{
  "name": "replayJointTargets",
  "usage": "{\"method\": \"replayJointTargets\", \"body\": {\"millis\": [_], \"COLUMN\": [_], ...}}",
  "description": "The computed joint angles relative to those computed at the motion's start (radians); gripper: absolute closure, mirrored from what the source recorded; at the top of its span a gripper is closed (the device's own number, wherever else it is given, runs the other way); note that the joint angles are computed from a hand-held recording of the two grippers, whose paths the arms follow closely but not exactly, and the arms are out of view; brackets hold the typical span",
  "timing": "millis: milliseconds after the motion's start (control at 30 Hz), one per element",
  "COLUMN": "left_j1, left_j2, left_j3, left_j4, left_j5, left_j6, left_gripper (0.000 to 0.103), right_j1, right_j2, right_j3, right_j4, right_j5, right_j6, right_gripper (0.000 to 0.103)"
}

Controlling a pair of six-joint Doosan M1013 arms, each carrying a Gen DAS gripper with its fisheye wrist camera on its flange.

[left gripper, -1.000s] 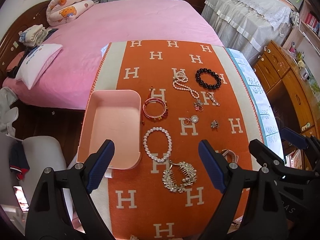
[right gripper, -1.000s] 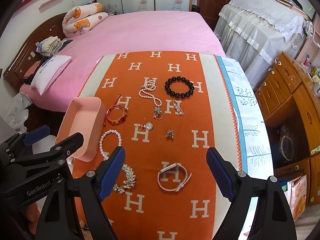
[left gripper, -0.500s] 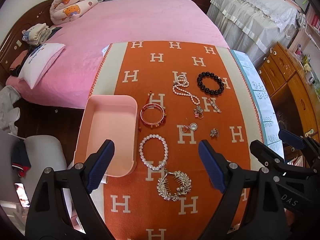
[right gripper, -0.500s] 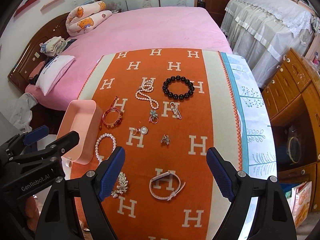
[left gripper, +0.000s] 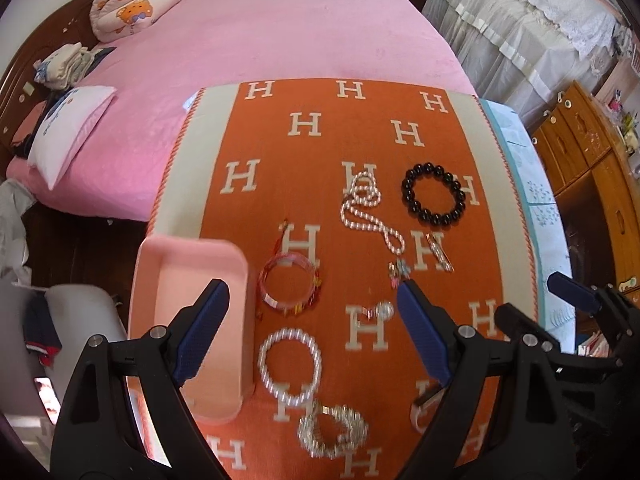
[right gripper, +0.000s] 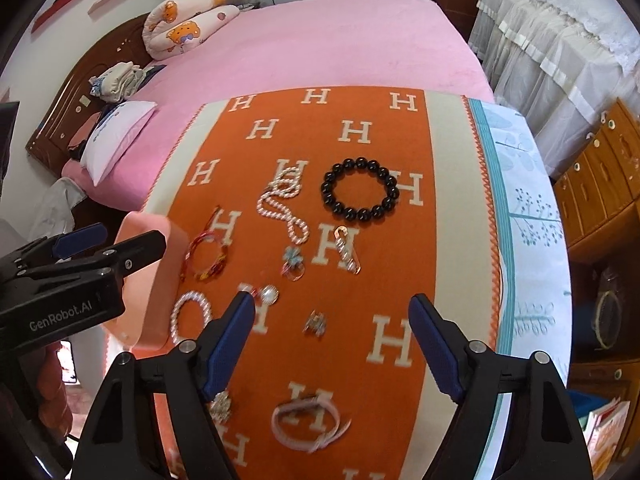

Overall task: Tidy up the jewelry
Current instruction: 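Grasp the pearl necklace with the left tool while the right tool grasps the black bead bracelet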

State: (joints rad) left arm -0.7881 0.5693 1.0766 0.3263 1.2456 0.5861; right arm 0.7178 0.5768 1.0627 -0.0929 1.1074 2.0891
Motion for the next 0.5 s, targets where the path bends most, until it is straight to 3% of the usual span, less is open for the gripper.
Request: {"method": "replayJointTargets", "body": {"millis": [500], "left_j1": [0.095], "left_j2": [0.225], "left_j3": [-0.236], "left_j4": [-0.181], "left_j5": [0.045], "left_j6": [0.177], "left_gripper": [0.027], "right_j1": [-0.132], "right_j2": [0.216], "right_j3": [-0.217], "right_j4": [0.145], "right_j5": [0.076], "right_j6": [-0.054], "right_gripper": [0.044]}}
